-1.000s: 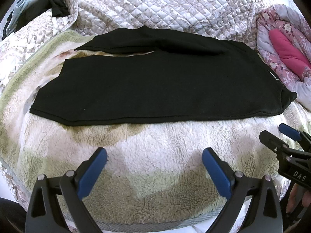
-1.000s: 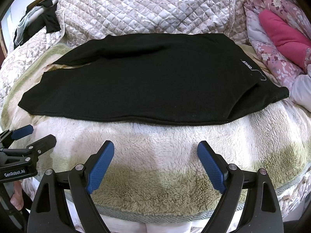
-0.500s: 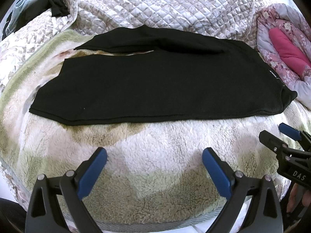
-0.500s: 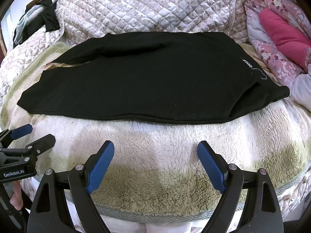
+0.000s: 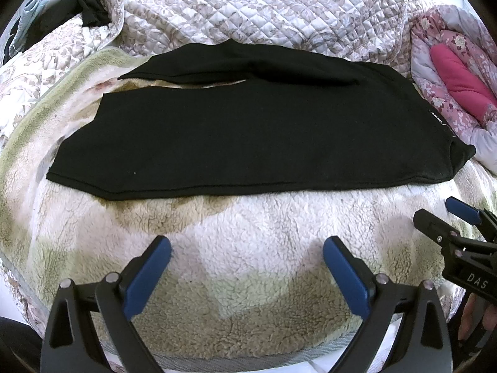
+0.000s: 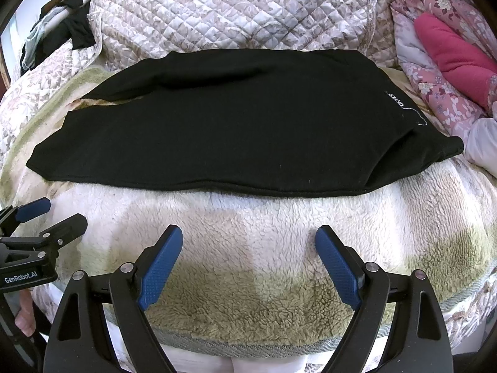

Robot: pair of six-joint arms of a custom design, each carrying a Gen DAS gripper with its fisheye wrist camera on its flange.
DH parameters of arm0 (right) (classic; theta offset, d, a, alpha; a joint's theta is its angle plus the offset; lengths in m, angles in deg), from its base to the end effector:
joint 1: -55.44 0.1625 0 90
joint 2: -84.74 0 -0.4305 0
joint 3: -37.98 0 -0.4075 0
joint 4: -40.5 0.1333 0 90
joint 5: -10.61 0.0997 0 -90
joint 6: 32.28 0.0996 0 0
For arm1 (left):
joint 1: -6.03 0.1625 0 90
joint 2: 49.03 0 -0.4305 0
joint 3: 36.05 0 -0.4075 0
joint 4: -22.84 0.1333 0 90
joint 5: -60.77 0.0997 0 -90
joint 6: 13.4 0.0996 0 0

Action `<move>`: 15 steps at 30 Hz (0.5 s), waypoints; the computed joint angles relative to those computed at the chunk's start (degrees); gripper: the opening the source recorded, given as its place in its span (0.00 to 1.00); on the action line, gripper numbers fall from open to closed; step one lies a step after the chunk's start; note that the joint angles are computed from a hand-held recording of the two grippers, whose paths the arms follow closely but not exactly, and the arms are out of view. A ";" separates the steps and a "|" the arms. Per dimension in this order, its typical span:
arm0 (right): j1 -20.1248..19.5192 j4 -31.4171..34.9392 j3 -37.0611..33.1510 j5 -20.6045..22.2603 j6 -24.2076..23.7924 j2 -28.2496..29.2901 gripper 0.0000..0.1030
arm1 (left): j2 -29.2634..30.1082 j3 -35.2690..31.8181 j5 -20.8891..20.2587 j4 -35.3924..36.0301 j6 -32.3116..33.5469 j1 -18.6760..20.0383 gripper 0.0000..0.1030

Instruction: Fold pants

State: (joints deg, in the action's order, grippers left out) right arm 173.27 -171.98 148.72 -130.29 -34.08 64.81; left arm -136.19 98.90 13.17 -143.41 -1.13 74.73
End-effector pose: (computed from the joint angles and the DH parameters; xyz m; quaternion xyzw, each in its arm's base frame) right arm 0.2908 -0.4309 -0.0993 0.1088 -0.8698 0.3332 0.3473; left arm 0.0350 -0.4621 0.2735 0.1759 0.8909 -0.2561 0.3314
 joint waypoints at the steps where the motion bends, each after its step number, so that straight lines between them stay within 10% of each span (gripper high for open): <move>1: -0.06 -0.17 0.09 0.02 -0.08 0.04 0.85 | 0.00 -0.05 0.00 0.05 -0.01 0.00 0.97; 15: 0.01 0.28 -0.22 -0.10 0.23 0.18 0.85 | -0.01 -0.12 0.09 0.29 -0.13 -0.05 0.97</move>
